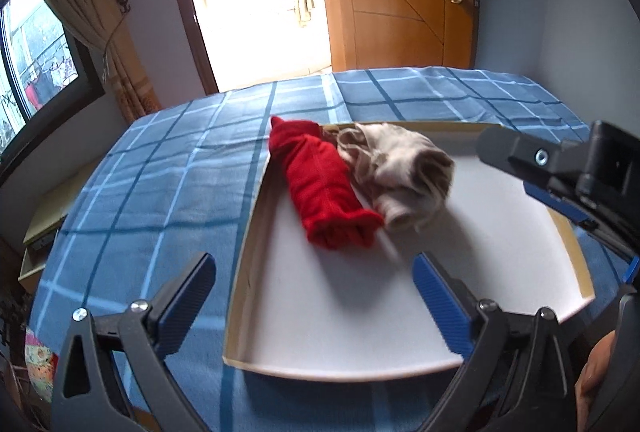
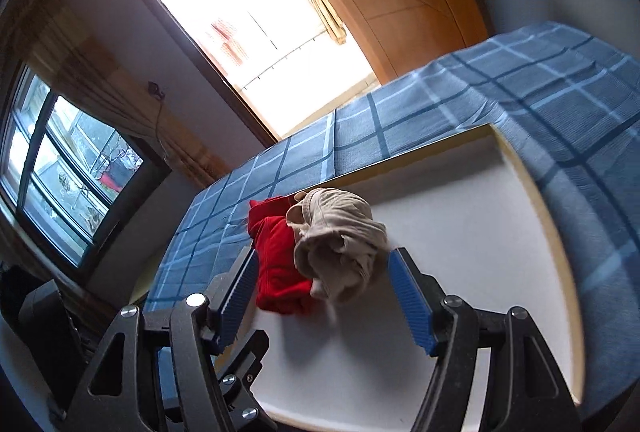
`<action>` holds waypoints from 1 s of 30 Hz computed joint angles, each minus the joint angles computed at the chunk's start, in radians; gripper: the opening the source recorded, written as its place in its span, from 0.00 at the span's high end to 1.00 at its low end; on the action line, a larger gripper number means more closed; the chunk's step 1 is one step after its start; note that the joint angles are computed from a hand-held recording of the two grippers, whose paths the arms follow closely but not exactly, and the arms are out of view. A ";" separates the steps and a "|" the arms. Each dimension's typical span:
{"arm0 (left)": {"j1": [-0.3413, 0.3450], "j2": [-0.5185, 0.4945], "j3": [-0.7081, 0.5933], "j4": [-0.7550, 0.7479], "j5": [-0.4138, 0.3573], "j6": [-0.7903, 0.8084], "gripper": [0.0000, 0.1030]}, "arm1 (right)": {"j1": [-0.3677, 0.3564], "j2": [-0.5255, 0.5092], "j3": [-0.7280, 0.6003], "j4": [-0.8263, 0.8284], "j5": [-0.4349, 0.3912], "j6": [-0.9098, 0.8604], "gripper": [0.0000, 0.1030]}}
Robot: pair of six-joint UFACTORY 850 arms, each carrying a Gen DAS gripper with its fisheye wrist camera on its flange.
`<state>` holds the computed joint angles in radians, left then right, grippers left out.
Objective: Take underwear out of drawer
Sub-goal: 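Lower both garments into the white tray and open both tools, then withdraw both open tools from the tray back down toward the drawer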
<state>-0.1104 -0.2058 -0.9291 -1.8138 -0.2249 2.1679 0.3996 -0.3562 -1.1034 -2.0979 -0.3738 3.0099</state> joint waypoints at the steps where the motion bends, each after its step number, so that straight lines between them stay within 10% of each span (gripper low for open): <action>1: 0.002 0.010 0.014 -0.034 -0.004 0.036 0.03 | 0.006 0.009 0.013 0.006 -0.015 -0.010 0.33; 30: 0.034 0.241 0.348 -0.550 -0.104 0.580 0.03 | 0.194 0.167 0.274 0.131 -0.293 -0.141 0.32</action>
